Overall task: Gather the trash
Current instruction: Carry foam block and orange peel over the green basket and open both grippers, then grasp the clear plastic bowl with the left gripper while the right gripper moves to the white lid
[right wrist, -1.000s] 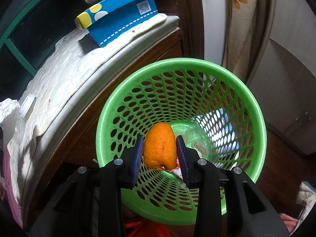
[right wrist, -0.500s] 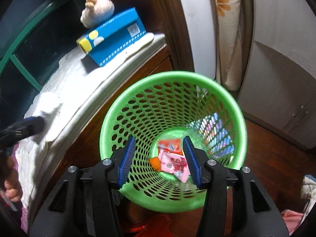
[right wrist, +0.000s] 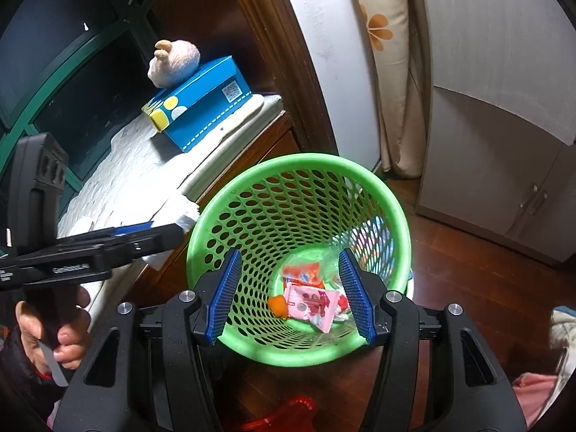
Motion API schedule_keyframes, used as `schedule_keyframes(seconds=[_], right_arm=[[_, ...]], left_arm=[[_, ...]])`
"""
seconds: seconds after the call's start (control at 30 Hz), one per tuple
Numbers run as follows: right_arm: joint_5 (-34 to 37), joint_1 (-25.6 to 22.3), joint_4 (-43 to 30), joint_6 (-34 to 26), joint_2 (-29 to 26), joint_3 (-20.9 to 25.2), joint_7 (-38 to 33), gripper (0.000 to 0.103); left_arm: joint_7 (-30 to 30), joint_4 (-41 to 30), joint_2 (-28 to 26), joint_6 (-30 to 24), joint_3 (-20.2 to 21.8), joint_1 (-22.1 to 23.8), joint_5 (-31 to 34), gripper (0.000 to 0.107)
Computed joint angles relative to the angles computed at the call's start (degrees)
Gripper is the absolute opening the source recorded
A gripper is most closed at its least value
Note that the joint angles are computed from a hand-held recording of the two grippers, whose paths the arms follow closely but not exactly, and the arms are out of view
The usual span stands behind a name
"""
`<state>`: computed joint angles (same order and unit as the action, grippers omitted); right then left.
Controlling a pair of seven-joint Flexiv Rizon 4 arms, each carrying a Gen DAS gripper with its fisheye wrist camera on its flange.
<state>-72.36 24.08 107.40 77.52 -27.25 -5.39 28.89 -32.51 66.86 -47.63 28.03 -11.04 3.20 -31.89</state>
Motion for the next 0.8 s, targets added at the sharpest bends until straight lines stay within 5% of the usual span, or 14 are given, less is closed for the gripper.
schedule_keyframes(seconds=[0.1, 0.4, 0.8], right_arm=[[-0.57, 0.02, 0.28, -0.01, 0.25, -0.1, 0.81, 0.057], [-2.05, -0.24, -1.21, 1.05, -0.34, 0.58, 0.9, 0.058], [9.58, 3.94, -11.25, 2.49, -6.82, 0.35, -14.22, 0.066]], left_arm=[[-0.63, 0.26, -0.13, 0.55, 0.22, -0.56, 0.36, 0.077], [0.23, 2.32, 1.46, 2.0, 0.25, 1.37, -0.92, 0.077], [1.94, 5.47, 4.3, 11.13, 1.85, 6.37, -2.85, 0.077]])
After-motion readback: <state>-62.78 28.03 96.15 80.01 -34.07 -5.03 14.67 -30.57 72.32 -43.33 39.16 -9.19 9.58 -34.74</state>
